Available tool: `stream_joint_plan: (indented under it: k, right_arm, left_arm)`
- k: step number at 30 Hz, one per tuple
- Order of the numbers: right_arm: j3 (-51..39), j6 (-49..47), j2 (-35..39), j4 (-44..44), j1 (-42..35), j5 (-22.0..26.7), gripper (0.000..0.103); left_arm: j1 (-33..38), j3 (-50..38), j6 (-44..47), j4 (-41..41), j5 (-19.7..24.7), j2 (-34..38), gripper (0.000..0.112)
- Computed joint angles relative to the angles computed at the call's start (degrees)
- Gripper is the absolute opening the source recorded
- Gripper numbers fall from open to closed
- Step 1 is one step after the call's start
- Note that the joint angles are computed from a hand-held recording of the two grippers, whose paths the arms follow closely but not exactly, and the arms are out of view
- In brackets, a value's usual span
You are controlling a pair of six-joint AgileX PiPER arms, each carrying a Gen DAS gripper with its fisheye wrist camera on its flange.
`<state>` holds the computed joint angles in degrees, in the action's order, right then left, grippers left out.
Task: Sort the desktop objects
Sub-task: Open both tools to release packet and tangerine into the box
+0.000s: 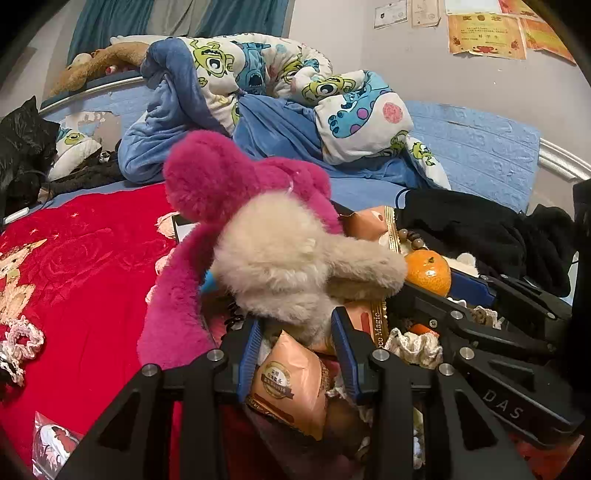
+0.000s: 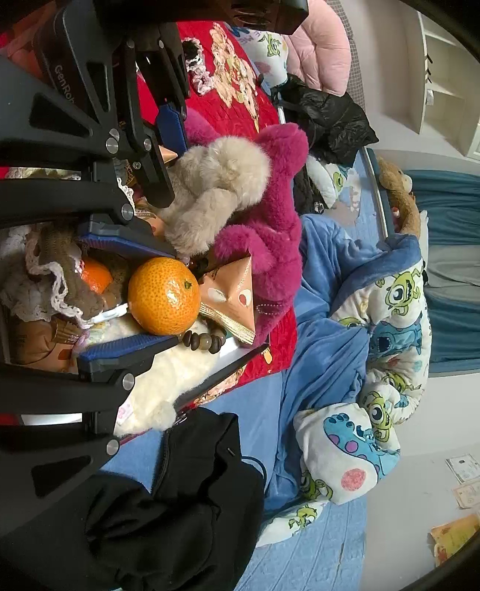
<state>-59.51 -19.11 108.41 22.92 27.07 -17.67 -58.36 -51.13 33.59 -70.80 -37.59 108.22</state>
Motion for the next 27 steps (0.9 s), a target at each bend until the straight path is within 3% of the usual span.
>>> stream_joint_plan:
  k: [3,6,9,10,11,13,15,27]
  right_arm:
    - [0.5,1.5,-0.3,-1.4,-0.2,-0.6,0.047]
    - [2.0,8.7,-1.1,-8.4,-1.0,-2.3,0.064]
    - [4.6,20.9,-2.2,-20.9,-2.5,-5.7,0.091]
    - [5.7,22.2,-2.6,-21.8,-2.6,-7.3,0.102]
    - [6.7,21.5,-3.1,-20.4,-2.7,-8.9,0.103]
    - [8.7,24.9,-3.8,-22.5,-3.5,-12.4,0.103]
    - [9.5,25.2,-4.0,-21.3,-3.5,-13.8,0.103]
    - [10.5,28.6,-4.1,-22.4,-4.7,-14.6,0.103]
  left_arm:
    - [-0.5,-0.4,2.0,-2.8,-1.2,0.1,0.04]
    - [-0.9,1.1,-0.8,-1.9,-3.4,-0.4,0.041]
    - [-0.3,4.5,-8.4,2.3,-4.9,-1.8,0.079]
    - [-0.5,6.1,-11.4,3.6,-6.4,-2.5,0.097]
    - [-0.6,6.6,-12.3,3.6,-7.3,-2.6,0.103]
    - [-1.5,8.3,-15.0,6.0,-9.5,-3.2,0.103]
    - [-2.9,7.4,-11.5,2.8,-11.5,-2.8,0.103]
    - [-3.2,7.8,-10.9,2.7,-11.9,-3.2,0.103]
